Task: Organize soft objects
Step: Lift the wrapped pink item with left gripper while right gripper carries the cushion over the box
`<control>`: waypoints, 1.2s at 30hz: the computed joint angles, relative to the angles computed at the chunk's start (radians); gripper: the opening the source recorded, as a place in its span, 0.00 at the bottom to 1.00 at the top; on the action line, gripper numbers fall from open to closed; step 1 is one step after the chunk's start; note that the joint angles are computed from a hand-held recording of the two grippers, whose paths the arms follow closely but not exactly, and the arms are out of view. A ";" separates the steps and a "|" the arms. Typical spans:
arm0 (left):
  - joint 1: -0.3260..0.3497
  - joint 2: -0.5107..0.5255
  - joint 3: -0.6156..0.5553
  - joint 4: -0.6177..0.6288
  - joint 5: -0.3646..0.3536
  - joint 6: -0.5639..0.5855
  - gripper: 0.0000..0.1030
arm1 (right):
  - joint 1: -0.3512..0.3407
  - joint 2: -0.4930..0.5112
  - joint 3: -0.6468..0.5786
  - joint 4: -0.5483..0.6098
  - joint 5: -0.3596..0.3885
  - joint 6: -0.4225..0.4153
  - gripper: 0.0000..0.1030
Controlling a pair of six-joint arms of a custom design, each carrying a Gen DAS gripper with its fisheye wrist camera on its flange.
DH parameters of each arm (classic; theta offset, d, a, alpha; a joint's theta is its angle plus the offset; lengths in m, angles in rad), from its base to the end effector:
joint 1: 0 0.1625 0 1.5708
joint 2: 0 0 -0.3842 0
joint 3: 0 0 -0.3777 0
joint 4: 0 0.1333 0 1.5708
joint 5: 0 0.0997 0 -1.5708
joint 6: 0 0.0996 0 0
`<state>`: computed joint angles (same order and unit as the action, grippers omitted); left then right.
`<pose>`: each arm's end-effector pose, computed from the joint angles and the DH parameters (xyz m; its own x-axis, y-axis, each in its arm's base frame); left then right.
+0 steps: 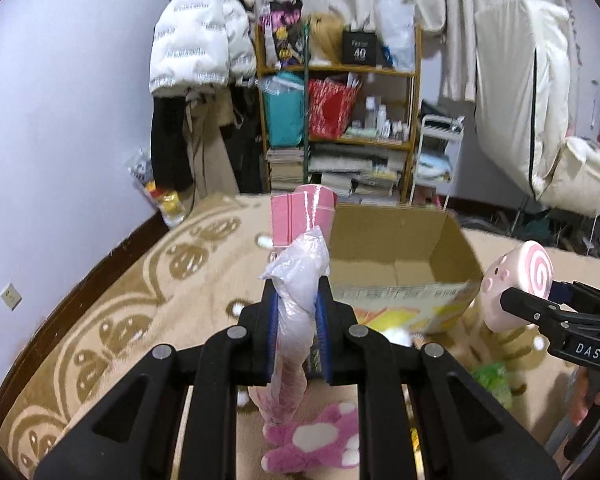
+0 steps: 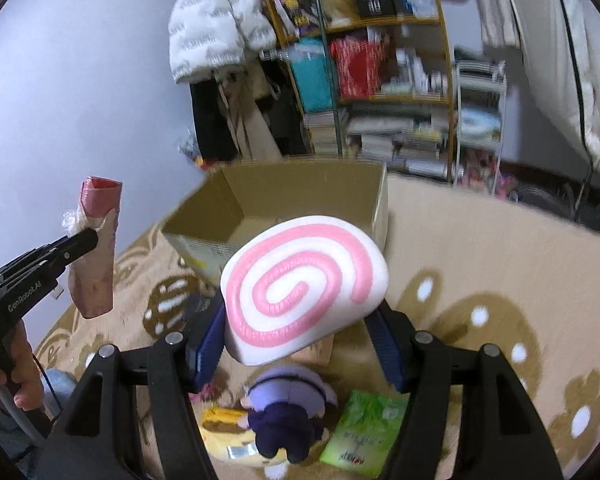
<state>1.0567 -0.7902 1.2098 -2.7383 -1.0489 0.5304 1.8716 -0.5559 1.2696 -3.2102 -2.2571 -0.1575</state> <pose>-0.2081 -0.7405 0.2861 -0.6126 0.4360 -0.6593 0.7772 0.4843 -0.4018 0.2843 -0.6797 0.1513 -0.8499 0.1612 0.5016 -0.3154 0.6071 -0.7294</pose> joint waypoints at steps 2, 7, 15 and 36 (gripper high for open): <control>-0.004 0.007 -0.013 -0.014 -0.019 0.009 0.16 | 0.010 0.010 -0.014 -0.055 0.002 -0.049 0.66; -0.012 0.046 -0.075 -0.019 -0.054 0.045 0.16 | 0.022 0.049 -0.081 -0.109 0.005 -0.151 0.66; -0.016 0.138 -0.200 0.004 -0.039 0.097 0.16 | 0.014 0.113 -0.212 -0.042 -0.007 -0.197 0.66; -0.007 0.342 -0.511 0.260 0.038 0.037 0.16 | -0.049 0.191 -0.397 0.091 0.057 -0.219 0.68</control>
